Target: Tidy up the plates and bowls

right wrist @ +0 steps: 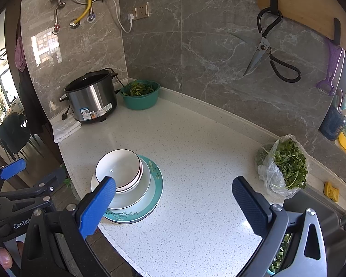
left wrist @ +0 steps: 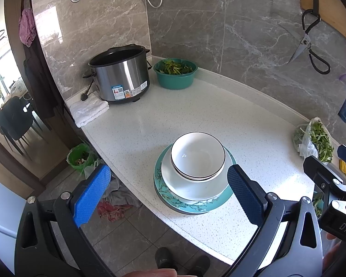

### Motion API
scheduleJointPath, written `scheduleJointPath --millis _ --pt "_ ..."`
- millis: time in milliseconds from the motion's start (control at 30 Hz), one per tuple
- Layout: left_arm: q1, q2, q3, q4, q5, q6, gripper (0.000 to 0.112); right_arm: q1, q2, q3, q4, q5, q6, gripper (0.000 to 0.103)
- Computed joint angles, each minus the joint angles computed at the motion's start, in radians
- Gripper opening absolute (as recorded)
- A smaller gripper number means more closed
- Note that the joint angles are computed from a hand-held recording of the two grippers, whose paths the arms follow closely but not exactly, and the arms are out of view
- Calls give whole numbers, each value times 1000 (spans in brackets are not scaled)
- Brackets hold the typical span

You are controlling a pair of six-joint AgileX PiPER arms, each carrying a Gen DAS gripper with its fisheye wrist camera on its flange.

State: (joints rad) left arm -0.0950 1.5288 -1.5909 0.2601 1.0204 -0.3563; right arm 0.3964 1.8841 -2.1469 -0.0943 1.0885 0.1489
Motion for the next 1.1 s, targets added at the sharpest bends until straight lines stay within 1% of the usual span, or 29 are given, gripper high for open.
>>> scheduleJointPath --millis 500,700,1033,1100 --pt "-10 -13 16 13 9 -18 103 -1 4 -2 3 1 -6 103" --pt "-13 -15 27 15 3 -24 103 -3 0 21 5 -16 -8 103" --pt "-11 -12 22 16 4 -20 103 0 2 18 3 -13 -6 103" --pt "-12 -15 30 18 1 -25 103 -4 -2 35 8 -25 -12 103"
